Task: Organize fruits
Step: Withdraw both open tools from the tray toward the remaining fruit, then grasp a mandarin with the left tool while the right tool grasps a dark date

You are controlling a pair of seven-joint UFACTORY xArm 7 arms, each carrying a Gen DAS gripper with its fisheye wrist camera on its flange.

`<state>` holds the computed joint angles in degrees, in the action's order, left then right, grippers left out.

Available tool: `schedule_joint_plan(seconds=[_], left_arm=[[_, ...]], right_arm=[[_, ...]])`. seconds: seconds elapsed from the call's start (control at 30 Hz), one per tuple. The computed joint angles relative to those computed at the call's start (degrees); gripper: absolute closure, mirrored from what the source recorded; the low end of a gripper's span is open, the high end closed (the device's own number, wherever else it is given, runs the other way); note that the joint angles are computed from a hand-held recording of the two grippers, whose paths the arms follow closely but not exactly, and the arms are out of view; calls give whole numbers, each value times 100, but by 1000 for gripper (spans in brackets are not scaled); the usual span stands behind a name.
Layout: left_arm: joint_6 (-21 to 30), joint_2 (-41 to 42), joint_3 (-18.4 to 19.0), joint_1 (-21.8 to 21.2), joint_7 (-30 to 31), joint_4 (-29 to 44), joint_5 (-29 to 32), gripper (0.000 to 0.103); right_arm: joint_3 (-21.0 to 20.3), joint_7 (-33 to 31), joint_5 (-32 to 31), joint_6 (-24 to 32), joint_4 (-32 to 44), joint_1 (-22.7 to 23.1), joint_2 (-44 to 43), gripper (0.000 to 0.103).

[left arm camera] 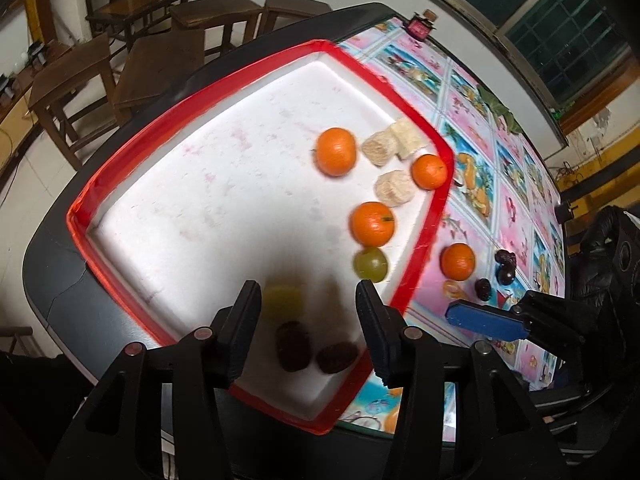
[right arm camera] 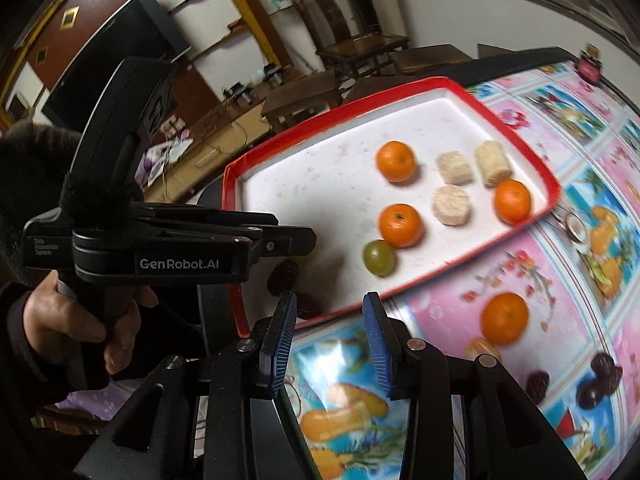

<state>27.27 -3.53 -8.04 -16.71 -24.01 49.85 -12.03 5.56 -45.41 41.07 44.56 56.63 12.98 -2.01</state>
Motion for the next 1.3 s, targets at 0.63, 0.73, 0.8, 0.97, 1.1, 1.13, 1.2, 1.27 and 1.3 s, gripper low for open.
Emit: schedule_joint_plan(seconds=[0.63, 0.73, 0.8, 0.97, 1.1, 1.13, 1.2, 1.27, 1.3], left_arm=[[231, 991, -301, -453, 160, 1349, 246, 48], [299, 1155, -328, -521, 150, 1542, 304, 48], [296, 1228, -347, -560, 149, 1616, 312, 48], [432, 1591, -392, -718, 212, 2014, 503, 48], [684, 1982, -389, -856, 252, 2504, 730, 59], [796, 2123, -369, -912, 241, 2684, 823, 61], [859, 2256, -235, -1086, 50, 2863, 1185, 61], [923, 2341, -183, -1154, -16, 3014, 1407, 61], [938, 2367, -195, -1131, 2, 3064, 1385, 61]], right_arm=[[-608, 117, 30, -90, -729, -429, -971, 56], [-713, 267, -82, -166, -926, -535, -1061, 56], [-794, 364, -181, -203, -1004, -635, -1050, 56], [-972, 509, -522, -310, -1191, -933, -1039, 55], [-1036, 623, -693, -429, -1176, -1123, -923, 56], [-1038, 658, -723, -472, -1157, -1157, -885, 56], [-1033, 708, -758, -535, -1085, -1205, -784, 56], [-1030, 704, -701, -515, -942, -1226, -639, 56], [-1008, 696, -679, -516, -892, -1232, -585, 57]])
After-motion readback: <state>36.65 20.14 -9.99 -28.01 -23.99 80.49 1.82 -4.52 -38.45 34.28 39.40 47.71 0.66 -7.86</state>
